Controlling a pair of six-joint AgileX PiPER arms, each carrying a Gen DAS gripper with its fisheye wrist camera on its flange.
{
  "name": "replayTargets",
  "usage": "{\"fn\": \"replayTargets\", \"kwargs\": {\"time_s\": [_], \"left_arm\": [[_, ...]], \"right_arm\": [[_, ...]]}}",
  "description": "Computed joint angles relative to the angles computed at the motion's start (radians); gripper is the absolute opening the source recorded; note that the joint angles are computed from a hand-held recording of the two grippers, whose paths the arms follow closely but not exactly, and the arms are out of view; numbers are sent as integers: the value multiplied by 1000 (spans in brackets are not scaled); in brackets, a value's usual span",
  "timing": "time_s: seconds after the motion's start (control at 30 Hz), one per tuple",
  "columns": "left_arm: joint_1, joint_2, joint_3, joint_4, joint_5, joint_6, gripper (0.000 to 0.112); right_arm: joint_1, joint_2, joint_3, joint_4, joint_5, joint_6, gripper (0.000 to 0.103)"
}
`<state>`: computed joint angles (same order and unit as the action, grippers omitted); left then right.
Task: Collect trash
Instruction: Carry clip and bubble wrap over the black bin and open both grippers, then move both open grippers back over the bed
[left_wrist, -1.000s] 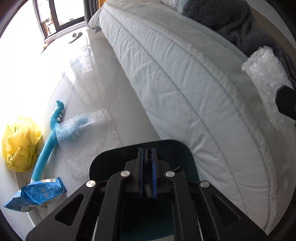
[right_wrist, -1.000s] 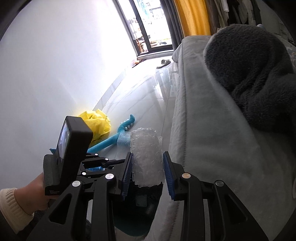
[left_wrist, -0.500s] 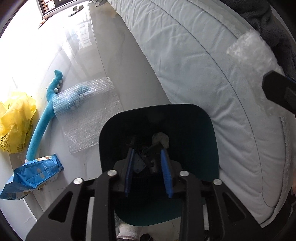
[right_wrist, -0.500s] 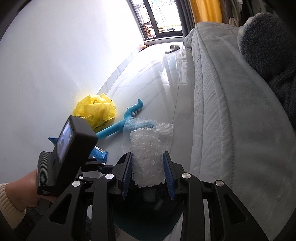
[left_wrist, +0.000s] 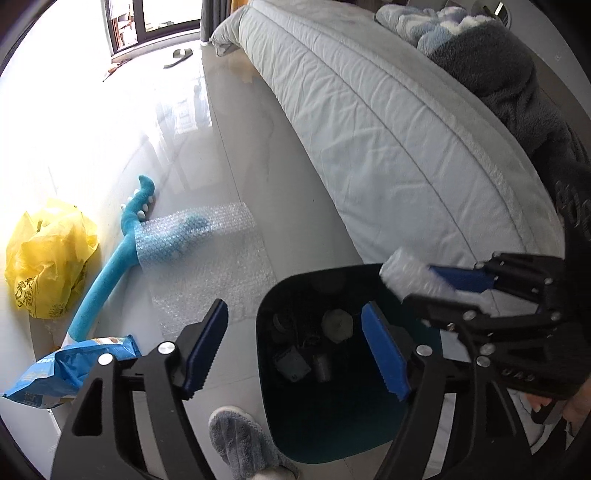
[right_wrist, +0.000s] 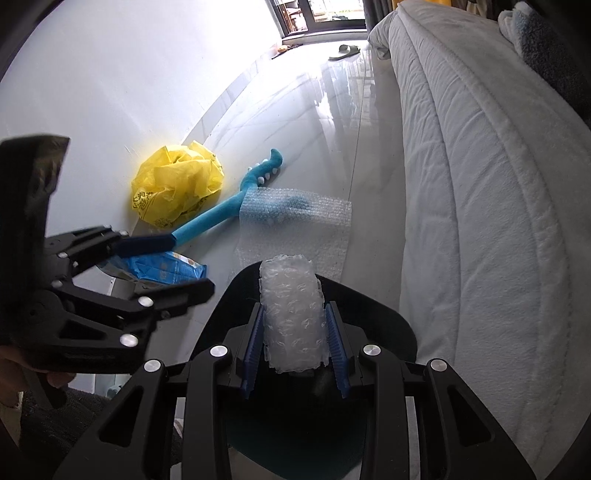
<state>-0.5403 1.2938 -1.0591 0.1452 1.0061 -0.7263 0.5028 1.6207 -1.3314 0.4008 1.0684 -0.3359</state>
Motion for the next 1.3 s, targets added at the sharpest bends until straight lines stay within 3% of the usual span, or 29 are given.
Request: {"fn": "replayTargets", "kwargs": {"time_s": [0.2, 0.57, 0.67, 0.93, 1.3], "left_arm": [[-23, -46, -36, 109, -16, -80, 79], [-173, -72, -143, 410, 7, -269, 84], [-202, -70, -169, 471, 5, -322, 84], [-311, -21, -271, 645, 30, -469, 87], [-455, 137, -441, 796, 67, -531, 91]], "right_arm": [[23, 18, 43, -36, -9, 29, 34], [51, 37, 56, -94, 8, 71, 35], [51, 37, 57, -98, 15, 79, 57], [-10, -38, 25, -27, 66, 29, 67], [-251, -184, 14, 157, 126, -213, 80]]}}
